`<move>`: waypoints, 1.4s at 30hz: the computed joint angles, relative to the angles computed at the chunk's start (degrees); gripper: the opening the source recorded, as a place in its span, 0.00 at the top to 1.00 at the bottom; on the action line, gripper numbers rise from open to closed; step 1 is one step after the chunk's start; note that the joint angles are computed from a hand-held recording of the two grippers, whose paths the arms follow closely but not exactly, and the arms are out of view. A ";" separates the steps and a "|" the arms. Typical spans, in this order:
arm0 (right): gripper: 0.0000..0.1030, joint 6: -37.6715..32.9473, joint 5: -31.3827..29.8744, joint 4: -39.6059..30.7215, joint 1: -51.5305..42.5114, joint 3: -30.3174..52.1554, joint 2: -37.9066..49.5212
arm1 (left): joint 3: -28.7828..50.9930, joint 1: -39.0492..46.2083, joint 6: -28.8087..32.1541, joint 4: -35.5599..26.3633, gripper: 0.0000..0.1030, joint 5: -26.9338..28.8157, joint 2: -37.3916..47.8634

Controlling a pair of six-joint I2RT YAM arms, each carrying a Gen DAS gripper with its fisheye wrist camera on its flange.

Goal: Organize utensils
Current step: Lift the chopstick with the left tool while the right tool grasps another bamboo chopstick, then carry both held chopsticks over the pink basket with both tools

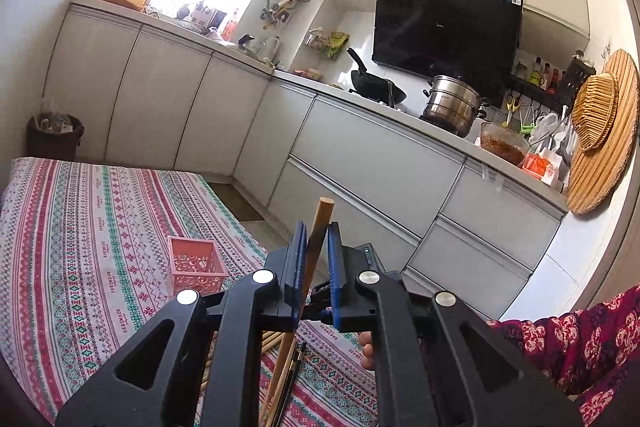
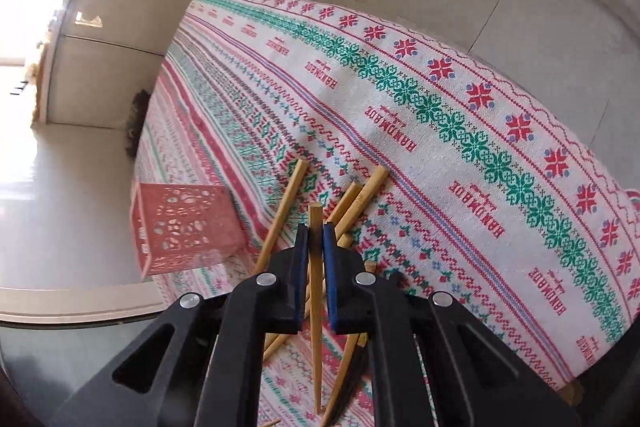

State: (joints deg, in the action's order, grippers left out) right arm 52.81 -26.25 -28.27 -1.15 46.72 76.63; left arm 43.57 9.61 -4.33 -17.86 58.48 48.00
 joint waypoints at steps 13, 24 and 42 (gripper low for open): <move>0.92 -2.23 10.29 -11.90 13.40 1.28 -33.25 | -0.32 -4.27 -9.81 4.41 0.91 -10.05 -3.95; 0.92 -9.60 8.61 -11.30 11.35 5.75 -33.52 | 14.01 -2.87 -3.26 -18.66 0.11 -30.18 14.05; 0.92 -15.05 -2.45 -2.97 6.12 2.79 -25.36 | 43.92 -7.08 -18.47 -34.07 0.88 -60.55 66.33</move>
